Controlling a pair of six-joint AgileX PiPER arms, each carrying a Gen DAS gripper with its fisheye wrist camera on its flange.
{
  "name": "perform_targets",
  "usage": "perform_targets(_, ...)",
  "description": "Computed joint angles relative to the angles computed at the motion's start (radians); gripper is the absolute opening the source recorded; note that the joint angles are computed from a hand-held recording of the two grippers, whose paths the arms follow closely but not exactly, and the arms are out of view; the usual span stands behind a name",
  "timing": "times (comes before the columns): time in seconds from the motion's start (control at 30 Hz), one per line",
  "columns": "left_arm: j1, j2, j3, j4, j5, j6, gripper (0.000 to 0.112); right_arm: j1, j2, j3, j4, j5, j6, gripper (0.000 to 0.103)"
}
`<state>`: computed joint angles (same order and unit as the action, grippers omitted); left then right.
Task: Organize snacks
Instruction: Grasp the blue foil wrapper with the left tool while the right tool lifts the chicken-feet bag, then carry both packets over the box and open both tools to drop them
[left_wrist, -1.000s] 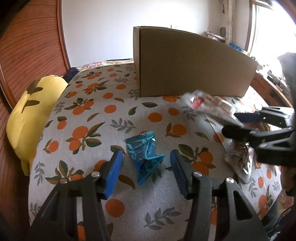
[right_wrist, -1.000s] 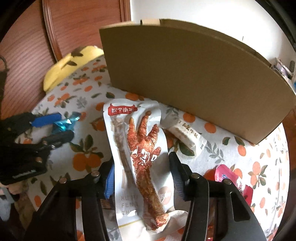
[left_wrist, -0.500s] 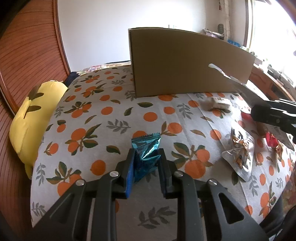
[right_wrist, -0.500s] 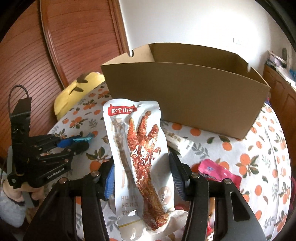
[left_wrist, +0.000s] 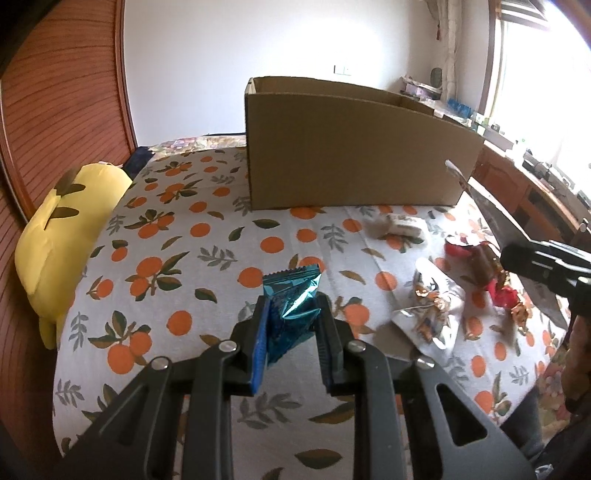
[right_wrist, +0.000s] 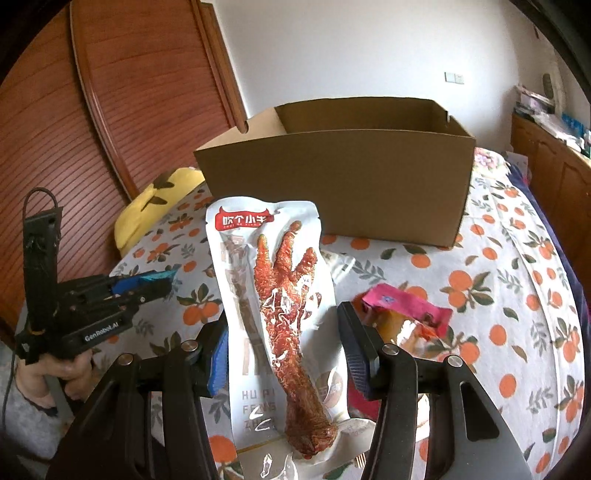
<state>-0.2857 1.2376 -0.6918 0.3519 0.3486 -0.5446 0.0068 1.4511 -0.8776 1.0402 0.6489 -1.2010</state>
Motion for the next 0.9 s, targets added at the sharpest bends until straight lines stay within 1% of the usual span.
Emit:
perform_targets(0.3, -0.120, -0.020, -0.016, 0.197, 0.032, -0.253, 0.021, -0.106, -0.046, 0.059, 0.063, 0.060, -0.115, 0.054)
perform_targets(0.57, -0.200, 0.024, -0.046, 0.308, 0.044, -0.407, 0.021, -0.192, -0.019, 0.080, 0.115, 0.103, -0.205, 0.054)
perform_targets(0.73, -0.225, 0.046, -0.069, 0.333, 0.043, -0.448, 0.021, -0.244, 0.006, 0.078, 0.134, 0.137, -0.250, 0.054)
perform_targets(0.9, -0.247, 0.066, -0.104, 0.332, 0.051, -0.447, 0.021, -0.281, 0.021, 0.059, 0.128, 0.156, -0.257, 0.054)
